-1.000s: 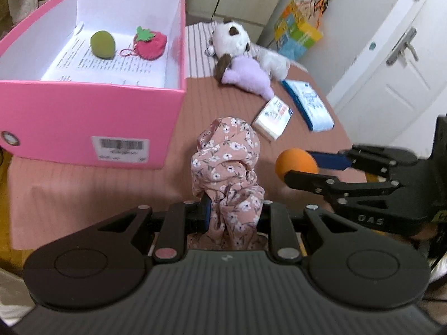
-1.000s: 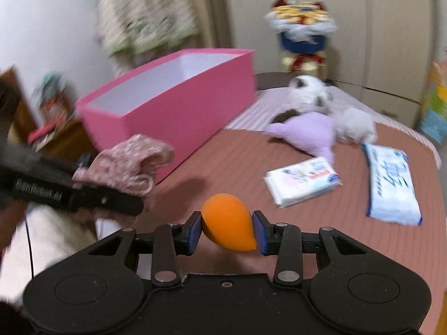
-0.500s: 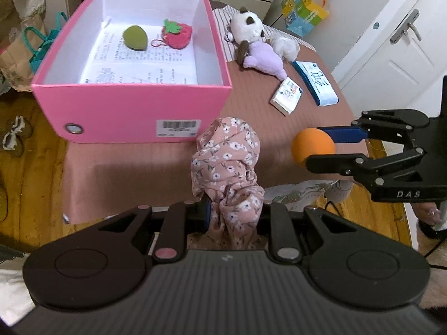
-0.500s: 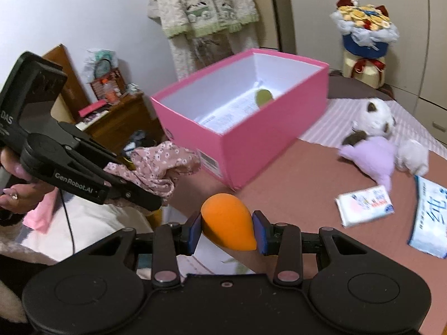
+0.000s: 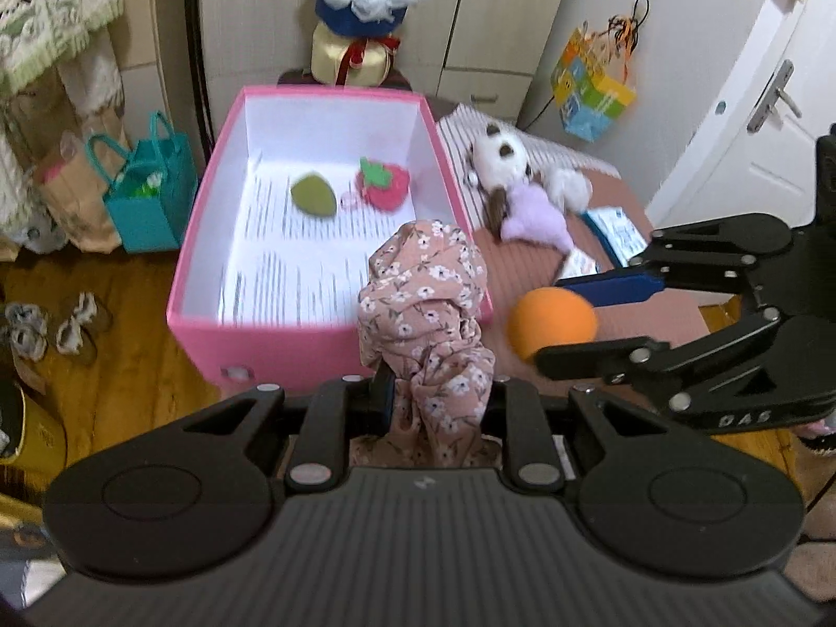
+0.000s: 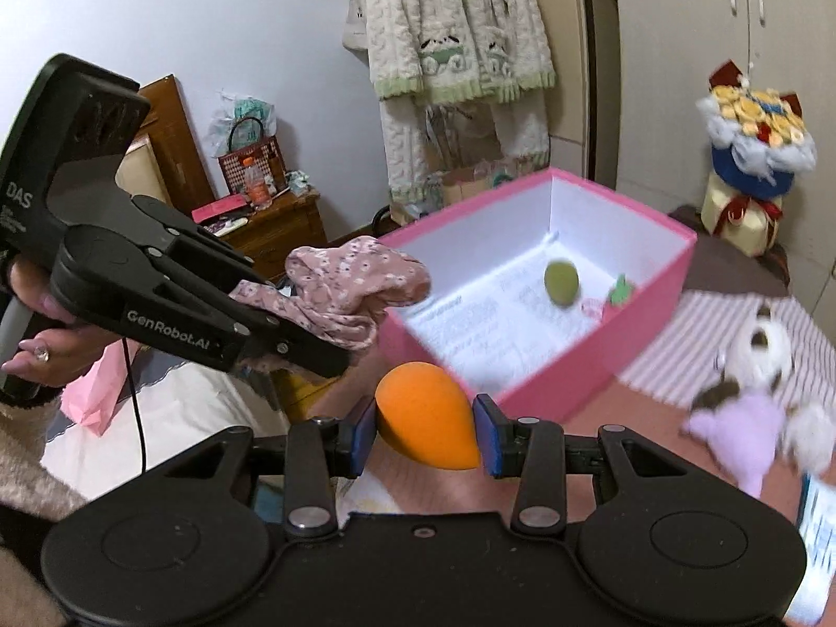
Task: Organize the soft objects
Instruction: 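Carry scrunchie and orange sponge into the pink box and release both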
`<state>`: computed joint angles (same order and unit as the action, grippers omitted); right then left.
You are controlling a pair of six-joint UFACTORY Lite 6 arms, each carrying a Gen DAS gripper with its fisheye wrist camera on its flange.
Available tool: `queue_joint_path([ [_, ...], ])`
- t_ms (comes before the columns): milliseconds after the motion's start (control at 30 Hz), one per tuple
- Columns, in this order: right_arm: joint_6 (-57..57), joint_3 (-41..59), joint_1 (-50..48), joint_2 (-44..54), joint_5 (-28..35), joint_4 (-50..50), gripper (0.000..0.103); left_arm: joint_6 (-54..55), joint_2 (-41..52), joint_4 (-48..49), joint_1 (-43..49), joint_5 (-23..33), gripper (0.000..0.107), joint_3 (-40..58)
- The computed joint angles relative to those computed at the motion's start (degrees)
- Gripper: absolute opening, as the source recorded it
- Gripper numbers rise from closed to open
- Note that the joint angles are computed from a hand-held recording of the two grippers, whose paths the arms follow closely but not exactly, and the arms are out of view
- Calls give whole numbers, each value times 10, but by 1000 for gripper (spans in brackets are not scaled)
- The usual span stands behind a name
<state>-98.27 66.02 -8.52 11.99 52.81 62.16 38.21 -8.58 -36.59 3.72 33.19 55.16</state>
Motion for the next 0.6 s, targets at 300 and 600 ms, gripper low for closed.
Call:
queue_joint_path([
  [300, 47, 224, 74, 189, -52, 20, 46, 77, 205, -71, 5, -56, 21, 162],
  [600, 237, 638, 135, 488, -92, -150, 46, -138, 501, 155, -15, -69, 23, 485],
])
